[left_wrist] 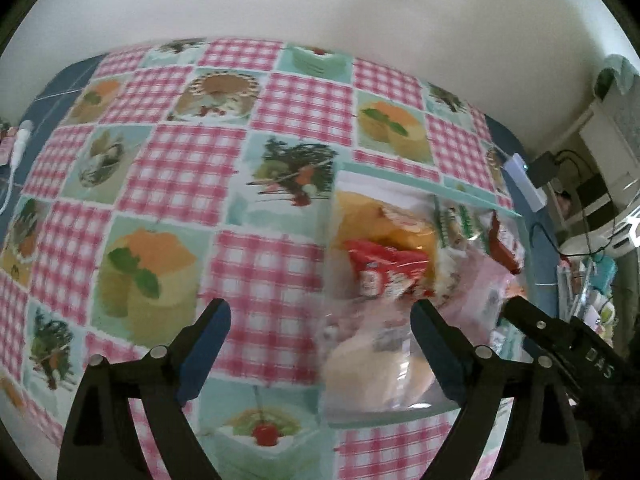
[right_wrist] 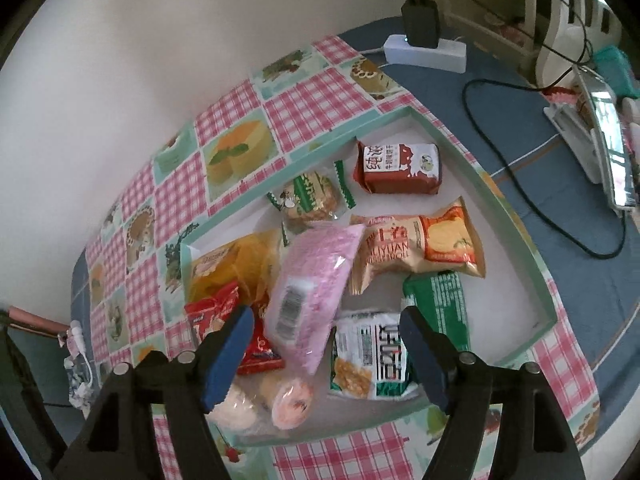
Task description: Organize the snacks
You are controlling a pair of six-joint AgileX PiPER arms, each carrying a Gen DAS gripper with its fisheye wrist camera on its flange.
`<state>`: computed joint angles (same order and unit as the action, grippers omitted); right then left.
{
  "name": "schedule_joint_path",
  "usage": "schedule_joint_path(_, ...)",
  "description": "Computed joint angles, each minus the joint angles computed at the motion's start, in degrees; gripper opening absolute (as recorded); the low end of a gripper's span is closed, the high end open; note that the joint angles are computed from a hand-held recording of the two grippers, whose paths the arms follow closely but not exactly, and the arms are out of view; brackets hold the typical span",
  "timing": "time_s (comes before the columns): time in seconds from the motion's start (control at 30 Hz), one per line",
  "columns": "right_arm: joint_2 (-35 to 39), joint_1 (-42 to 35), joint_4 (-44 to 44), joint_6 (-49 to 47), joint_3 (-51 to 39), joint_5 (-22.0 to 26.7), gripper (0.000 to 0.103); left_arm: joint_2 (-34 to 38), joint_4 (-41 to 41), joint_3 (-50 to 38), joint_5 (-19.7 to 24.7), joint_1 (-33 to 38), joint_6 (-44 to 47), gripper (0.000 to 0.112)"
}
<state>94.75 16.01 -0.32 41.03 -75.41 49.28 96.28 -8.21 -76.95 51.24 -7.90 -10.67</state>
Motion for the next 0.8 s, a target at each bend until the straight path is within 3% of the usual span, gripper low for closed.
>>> schedule_joint_path(0.2,-3.5,5.6,-6.9,6.1,4.3,0.0,0.103,-3.5,7.7,5.9,-1.7,0.9,-3.9,0.092)
schedule_joint_path(0.6,-8.6,17.2,-21.2,17.7,8.3,4.0,0.103,-11.3,17.8,13.1,-1.9,0.0,-9.8,0.092)
schedule_joint_path(0.8,-9.5,19.8,-23.2,19.0,8.8,5.4,0.103,-14.4,19.5,15.5,-1.3,-0.5,-11.7,0.092)
